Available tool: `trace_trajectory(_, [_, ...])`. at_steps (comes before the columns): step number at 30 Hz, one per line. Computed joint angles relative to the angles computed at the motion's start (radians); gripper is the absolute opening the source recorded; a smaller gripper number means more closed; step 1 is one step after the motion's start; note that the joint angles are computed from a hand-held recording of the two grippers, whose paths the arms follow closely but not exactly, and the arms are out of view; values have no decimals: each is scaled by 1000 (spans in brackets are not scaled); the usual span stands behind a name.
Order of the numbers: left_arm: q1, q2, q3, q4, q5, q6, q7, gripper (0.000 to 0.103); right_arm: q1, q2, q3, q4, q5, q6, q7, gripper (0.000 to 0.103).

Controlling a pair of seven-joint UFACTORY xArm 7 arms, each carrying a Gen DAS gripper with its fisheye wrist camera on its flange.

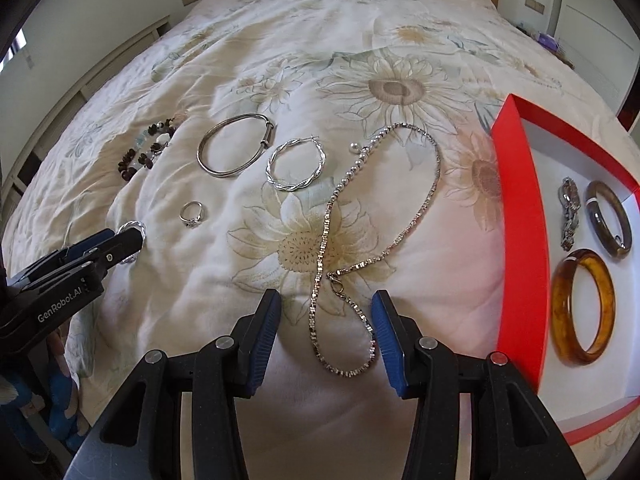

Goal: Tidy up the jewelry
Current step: 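Grasp the twisted silver hoop with the left tool while the right tool grasps the silver chain necklace, then carry the twisted hoop and silver chain into the red box and open both tools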

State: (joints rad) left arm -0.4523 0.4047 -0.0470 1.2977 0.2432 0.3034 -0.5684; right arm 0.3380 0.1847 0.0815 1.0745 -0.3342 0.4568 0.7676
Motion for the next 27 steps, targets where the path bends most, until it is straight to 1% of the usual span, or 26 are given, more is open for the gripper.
trace_trajectory(2, [27,1,-28,-10,-35,-22,30,46,-3,4,-1,0,7,-13,1,47])
trace_trajectory(5, [38,-1,-37,-26,-66,-54,50,44,-4,13,-4,4,12,-24,3,47])
trace_trajectory(6, [41,-5,-41,-33,-75,-64,57,36,-4,15,-6,3,10,-31,7,47])
trace_trajectory(7, [47,-8,-48,-40,-87,-74,69,31,-3,16,-8,1,8,-38,9,46])
trace_trajectory(8, [39,-11,-38,-44,-85,-80,66,20,-4,15,-9,-6,9,-52,10,40])
trace_trajectory(9, [46,-11,-46,-45,-96,-81,78,8,-8,14,-5,-12,22,-66,1,30])
trace_trajectory(10, [79,-10,-84,-48,-136,-84,116,5,-12,12,-1,-18,37,-81,-10,26])
trace_trajectory(12, [72,-17,-78,-56,-151,-91,123,5,-10,7,-3,-28,42,-107,-11,13])
trace_trajectory(15, [65,-31,-74,-67,-162,-98,133,5,-14,-7,0,-49,65,-142,-21,5])
trace_trajectory(17, [64,-48,-75,-80,-170,-104,139,5,-22,-22,6,-71,95,-170,-36,3])
trace_trajectory(20, [55,-74,-69,-96,-170,-106,137,5,-32,-54,19,-104,141,-207,-65,3])
trace_trajectory(24, [50,-117,-70,-121,-166,-104,134,5,-41,-110,39,-145,207,-240,-112,3])
trace_trajectory(27, [43,-156,-72,-140,-153,-98,126,5,-41,-165,50,-176,236,-260,-126,3])
